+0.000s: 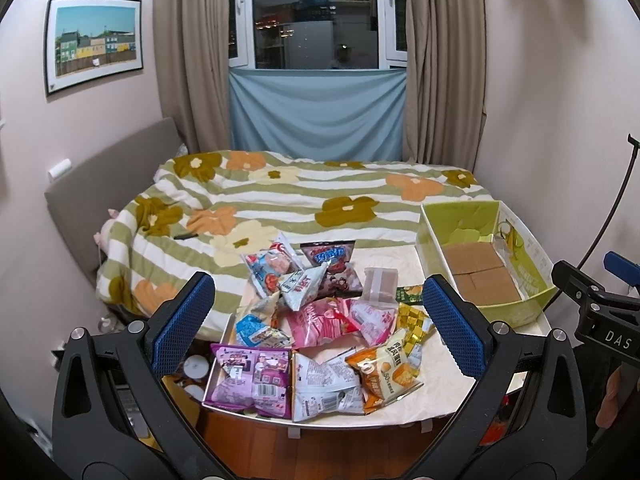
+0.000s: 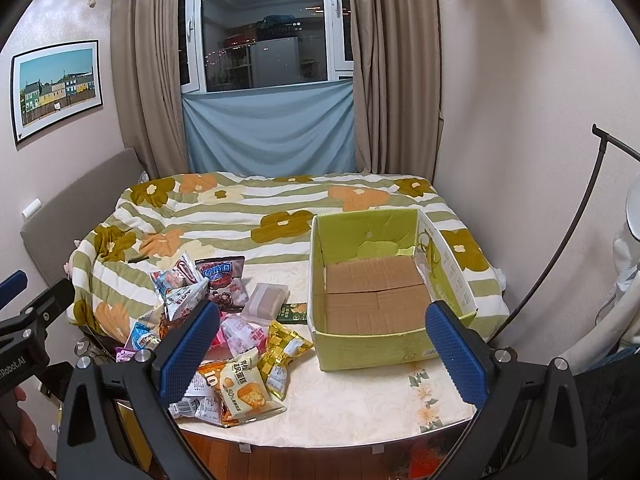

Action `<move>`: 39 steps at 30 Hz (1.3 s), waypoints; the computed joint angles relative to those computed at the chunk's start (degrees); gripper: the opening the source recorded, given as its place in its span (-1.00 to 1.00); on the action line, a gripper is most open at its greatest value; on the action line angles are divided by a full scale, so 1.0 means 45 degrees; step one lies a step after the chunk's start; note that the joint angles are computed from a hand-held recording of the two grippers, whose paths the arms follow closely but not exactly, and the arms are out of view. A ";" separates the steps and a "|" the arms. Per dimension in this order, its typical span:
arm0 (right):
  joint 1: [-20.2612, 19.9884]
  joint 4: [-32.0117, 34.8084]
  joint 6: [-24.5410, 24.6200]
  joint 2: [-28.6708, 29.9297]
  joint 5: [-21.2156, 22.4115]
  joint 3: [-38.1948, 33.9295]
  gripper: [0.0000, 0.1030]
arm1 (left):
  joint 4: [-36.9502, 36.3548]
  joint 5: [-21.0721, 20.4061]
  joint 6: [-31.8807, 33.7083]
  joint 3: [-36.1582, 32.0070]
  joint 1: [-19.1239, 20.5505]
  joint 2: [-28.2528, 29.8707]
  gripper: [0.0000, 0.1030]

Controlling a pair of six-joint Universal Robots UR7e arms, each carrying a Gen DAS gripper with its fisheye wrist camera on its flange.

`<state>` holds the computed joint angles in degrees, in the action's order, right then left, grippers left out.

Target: Organize snacks

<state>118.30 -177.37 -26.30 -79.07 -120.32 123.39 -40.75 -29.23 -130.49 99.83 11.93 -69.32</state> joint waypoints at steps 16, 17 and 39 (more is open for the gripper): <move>-0.0840 0.2372 -0.0279 -0.0035 0.1470 0.0029 0.99 | -0.4097 -0.1855 0.2109 0.2202 0.0560 -0.1594 0.99; -0.0968 0.2451 -0.0377 0.0104 0.1640 0.0124 0.99 | -0.5011 -0.1940 0.2747 0.2726 0.0673 -0.1819 0.99; -0.2245 0.2556 -0.1023 0.3593 0.1321 0.0077 0.99 | -1.6091 -0.1955 1.8752 0.6065 0.4968 -0.1182 0.99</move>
